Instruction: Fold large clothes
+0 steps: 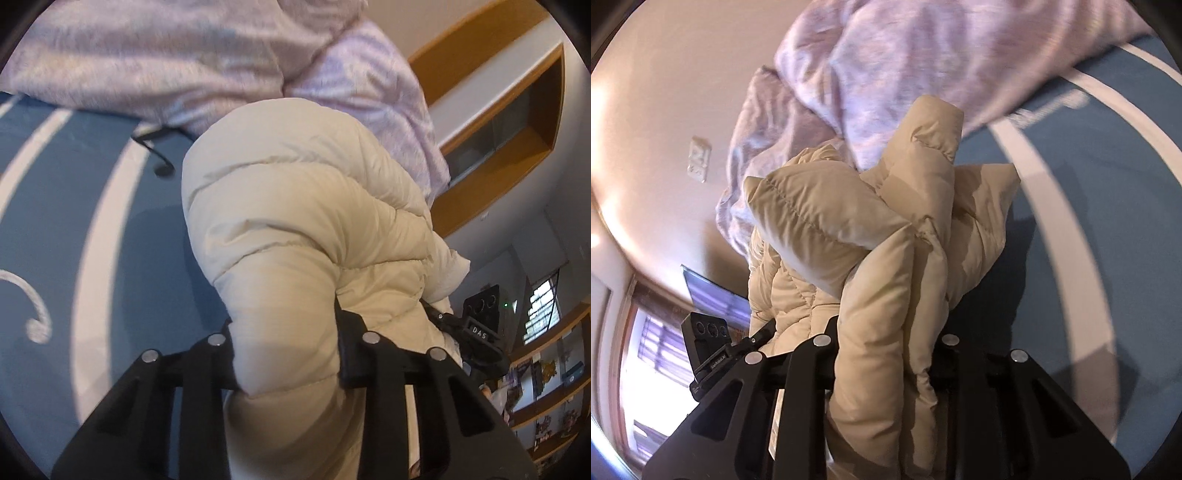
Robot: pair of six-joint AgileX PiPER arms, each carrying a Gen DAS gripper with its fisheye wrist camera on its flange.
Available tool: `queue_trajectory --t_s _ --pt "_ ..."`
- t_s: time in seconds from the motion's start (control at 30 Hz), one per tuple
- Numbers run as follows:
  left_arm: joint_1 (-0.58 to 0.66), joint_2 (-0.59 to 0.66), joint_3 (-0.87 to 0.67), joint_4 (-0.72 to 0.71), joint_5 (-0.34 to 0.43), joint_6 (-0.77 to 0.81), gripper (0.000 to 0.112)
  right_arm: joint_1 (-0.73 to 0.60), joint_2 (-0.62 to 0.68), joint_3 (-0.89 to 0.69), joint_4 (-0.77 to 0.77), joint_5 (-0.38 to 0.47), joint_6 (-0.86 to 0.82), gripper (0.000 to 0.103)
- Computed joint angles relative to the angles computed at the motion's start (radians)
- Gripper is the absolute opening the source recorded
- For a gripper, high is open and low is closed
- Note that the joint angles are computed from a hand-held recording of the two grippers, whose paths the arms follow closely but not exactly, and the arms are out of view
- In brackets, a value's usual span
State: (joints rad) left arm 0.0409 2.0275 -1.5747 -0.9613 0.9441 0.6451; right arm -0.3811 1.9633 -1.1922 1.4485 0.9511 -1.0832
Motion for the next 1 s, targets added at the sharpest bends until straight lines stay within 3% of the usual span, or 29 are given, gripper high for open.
queue_trajectory --t_s 0.2,0.47,0.6,0.73,0.8,0.93,1.0 --pt "0.074 0.002 -0.045 0.005 0.003 -0.005 0.033 0.126 0.040 -0.122 -0.008 -0.058 0.045 0.023" --pt "0.098 0.086 -0.162 0.127 -0.028 -0.097 0.034 0.217 0.143 -0.290 -0.098 -0.128 0.159 0.022" --pt "0.106 0.133 -0.183 0.167 -0.051 -0.134 0.044 0.256 0.169 -0.306 -0.183 -0.216 0.233 0.029" --pt "0.088 0.101 -0.138 0.236 -0.132 -0.162 0.063 0.279 0.103 -0.249 -0.263 -0.319 0.282 0.044" --pt "0.077 0.058 -0.088 0.274 -0.192 -0.161 0.068 0.290 0.055 -0.216 -0.308 -0.370 0.305 0.049" --pt "0.032 -0.043 0.016 0.437 -0.351 -0.230 0.077 0.313 -0.055 -0.125 -0.344 -0.493 0.299 0.053" --pt "0.011 -0.070 0.037 0.503 -0.388 -0.263 0.079 0.343 -0.105 -0.094 -0.392 -0.585 0.331 0.053"
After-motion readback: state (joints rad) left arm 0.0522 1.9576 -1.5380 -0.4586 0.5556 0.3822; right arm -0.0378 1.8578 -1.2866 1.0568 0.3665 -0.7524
